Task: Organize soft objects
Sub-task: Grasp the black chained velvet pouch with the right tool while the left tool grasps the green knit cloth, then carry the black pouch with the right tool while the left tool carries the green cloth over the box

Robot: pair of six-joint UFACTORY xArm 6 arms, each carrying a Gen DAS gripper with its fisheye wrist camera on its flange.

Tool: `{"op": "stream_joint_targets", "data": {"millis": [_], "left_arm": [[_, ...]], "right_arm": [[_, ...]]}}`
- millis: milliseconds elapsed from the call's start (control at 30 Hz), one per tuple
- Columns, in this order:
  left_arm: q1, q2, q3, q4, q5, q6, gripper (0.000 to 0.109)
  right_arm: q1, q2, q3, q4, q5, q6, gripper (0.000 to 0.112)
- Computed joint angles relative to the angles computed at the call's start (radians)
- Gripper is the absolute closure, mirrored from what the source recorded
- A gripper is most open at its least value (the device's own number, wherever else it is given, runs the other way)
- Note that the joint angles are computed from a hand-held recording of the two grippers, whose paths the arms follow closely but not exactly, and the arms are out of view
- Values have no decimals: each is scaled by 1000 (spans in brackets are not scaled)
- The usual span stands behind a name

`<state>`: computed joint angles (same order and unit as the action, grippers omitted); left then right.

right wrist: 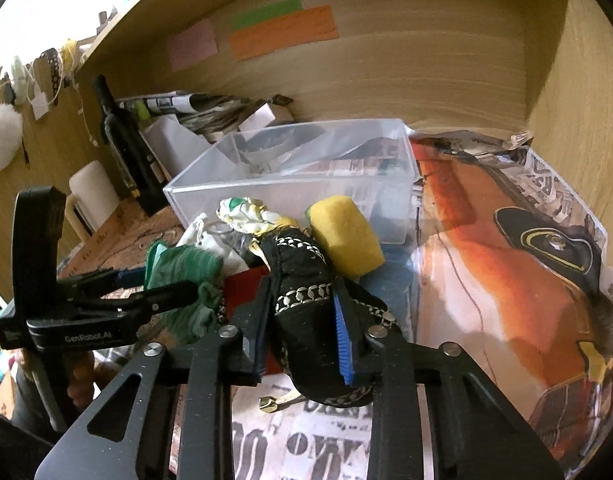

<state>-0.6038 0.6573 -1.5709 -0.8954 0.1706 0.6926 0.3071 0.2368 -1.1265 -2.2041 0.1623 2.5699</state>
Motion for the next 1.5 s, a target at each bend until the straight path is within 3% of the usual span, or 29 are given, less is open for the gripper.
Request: {"op": "stream_joint_targets", "data": {"millis": [67,267,667,967,1067,1233,1400,1500], "left_arm": [[1,-15,14,-35,4,37,60],[0,-46,41,-101,-23,103,78],[-5,-89,36,-245,-120,241,82],[5,-56,-72,-221,-145,239,82],[8,-31,-118,-149,-159,183,82],[33,29,-204,111,-150,-55,82],[71,132,-363,437,-79,-349,82],[90,221,-516,564,14,-473,82]], "right_arm": [[3,-15,13,-18,10,24,89],[10,-66,54,-38,50,48,90],[12,-153,106,-46,145,41,91],[9,-181,76,-68,205,7,91],[5,-169,41,-83,212,5,91],[-9,-111,-46,-108,196,15,91],[-38,-8,-178,-46,132,-80,91],[-56,52,-248,37,94,-175,91]]}}
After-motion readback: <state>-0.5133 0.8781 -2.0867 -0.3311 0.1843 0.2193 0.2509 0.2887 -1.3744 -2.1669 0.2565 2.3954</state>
